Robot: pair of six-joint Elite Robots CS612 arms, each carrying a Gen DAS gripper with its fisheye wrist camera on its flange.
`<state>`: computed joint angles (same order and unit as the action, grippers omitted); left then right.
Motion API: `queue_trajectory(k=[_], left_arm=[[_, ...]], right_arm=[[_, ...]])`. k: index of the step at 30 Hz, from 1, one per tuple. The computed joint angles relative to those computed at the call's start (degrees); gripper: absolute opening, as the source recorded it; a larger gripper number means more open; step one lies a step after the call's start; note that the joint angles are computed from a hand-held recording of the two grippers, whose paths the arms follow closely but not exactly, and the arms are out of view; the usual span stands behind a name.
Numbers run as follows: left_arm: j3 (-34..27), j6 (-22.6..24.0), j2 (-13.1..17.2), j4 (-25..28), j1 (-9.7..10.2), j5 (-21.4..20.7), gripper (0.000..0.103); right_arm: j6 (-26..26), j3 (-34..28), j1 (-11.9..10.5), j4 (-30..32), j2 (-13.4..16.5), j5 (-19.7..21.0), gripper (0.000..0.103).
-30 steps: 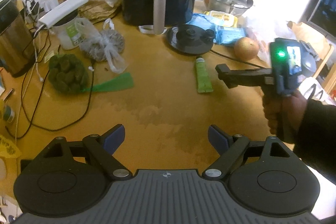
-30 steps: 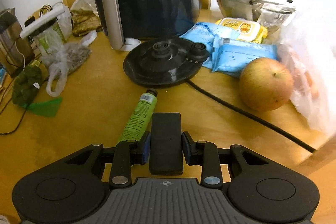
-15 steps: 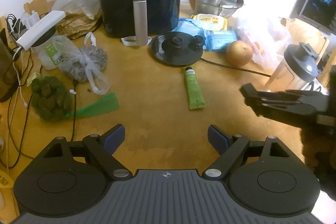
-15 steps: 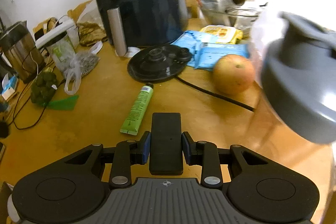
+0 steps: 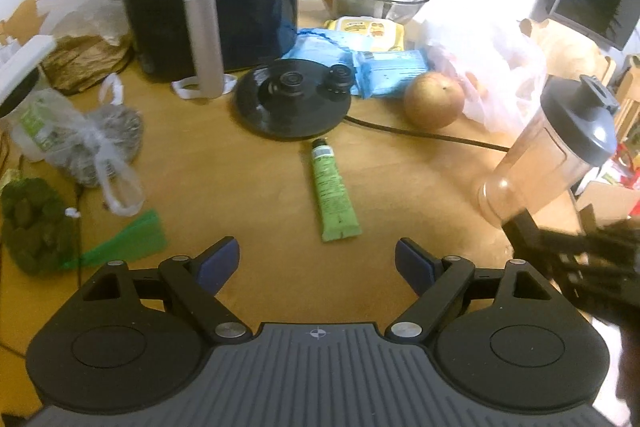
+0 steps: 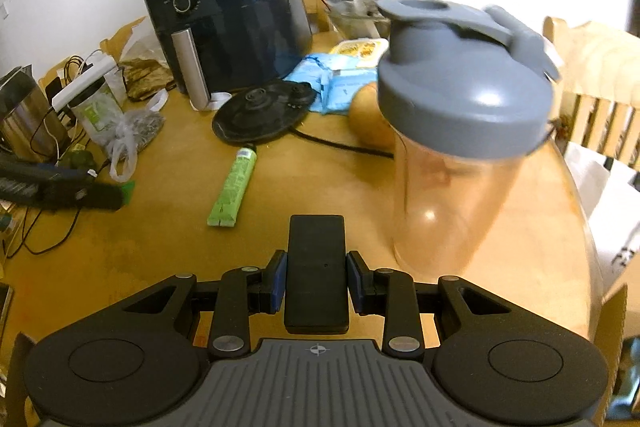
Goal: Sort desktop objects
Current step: 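Grasp the green tube with the left tool while the right tool holds the black block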
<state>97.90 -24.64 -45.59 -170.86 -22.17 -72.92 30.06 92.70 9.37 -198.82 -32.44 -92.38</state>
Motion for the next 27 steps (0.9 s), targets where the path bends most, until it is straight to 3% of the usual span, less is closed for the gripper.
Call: queue_trajectory(k=[14, 22, 27], left_arm=[[-6.76, -0.81, 5.16, 3.21, 0.78, 0.02, 0.066], [-10.19, -1.94, 7.91, 4.49, 1.24, 0.26, 0.065], [-12.23, -3.1, 9.64, 5.41, 1.43, 1.11, 0.058]], right_arm=[[5.55, 4.84, 0.41, -0.13, -1.6, -1.57, 0.034], [7.75, 6.51, 0.25, -0.01, -2.14, -2.58, 0.034], [8.36, 7.12, 0.18, 0.19, -2.35, -2.6, 0.034]])
